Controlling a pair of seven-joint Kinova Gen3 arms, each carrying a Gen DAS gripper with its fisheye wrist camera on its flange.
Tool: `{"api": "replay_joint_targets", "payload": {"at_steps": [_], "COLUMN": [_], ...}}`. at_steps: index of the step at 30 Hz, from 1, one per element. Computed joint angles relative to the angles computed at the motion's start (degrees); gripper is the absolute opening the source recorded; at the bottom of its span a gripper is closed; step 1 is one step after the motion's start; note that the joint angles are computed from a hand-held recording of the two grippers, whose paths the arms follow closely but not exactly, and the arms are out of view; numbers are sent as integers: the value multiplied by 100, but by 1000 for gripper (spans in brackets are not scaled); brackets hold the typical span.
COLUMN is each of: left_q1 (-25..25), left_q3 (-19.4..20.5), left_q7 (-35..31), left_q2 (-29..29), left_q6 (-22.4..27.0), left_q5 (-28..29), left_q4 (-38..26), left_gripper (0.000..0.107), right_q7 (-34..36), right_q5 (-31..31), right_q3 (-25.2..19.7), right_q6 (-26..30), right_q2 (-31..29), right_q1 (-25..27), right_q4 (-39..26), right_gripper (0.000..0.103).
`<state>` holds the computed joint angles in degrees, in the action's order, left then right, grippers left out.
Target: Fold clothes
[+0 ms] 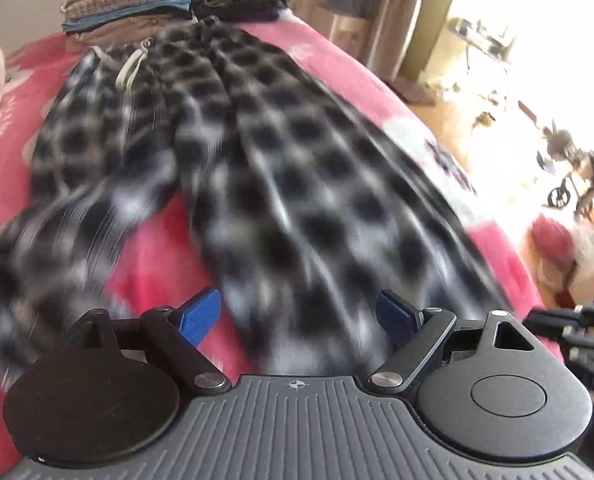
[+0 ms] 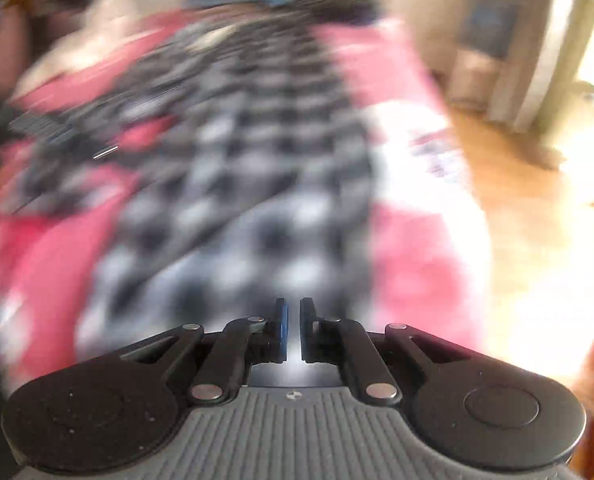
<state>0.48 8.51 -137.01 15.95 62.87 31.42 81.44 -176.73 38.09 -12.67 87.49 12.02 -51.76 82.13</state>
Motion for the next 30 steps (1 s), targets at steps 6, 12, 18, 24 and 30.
{"api": "replay_joint_targets", "payload": {"at_steps": [6, 12, 18, 24, 30], "left_q1": [349, 15, -122, -131, -153], "left_q3": [173, 403, 511, 535, 551], "left_q7": [595, 874, 897, 1150, 1411], "left_q2": [839, 1657, 1964, 2195, 2332], "left_q6": [-580, -446, -522, -307, -145], "left_q5": [-33, 241, 238, 161, 153], "left_q4": [-630, -1361, -1619, -1958, -2160], "left_gripper": [86, 86, 86, 86, 87], "right_q7": [-179, -176, 837, 1524, 1770], "right_q5": [270, 487, -307, -940, -1477], "right_q3": [114, -220, 910, 1042, 1131], "right_q6": [-947, -2345, -2903, -2931, -2771], "right_q2": [79, 577, 1624, 2649, 3551], "right_q1": [1346, 2938, 3069, 3676, 4056], "right_q4": [319, -25, -1421, -3014, -4607], "right_gripper": [26, 36, 47, 47, 47]}}
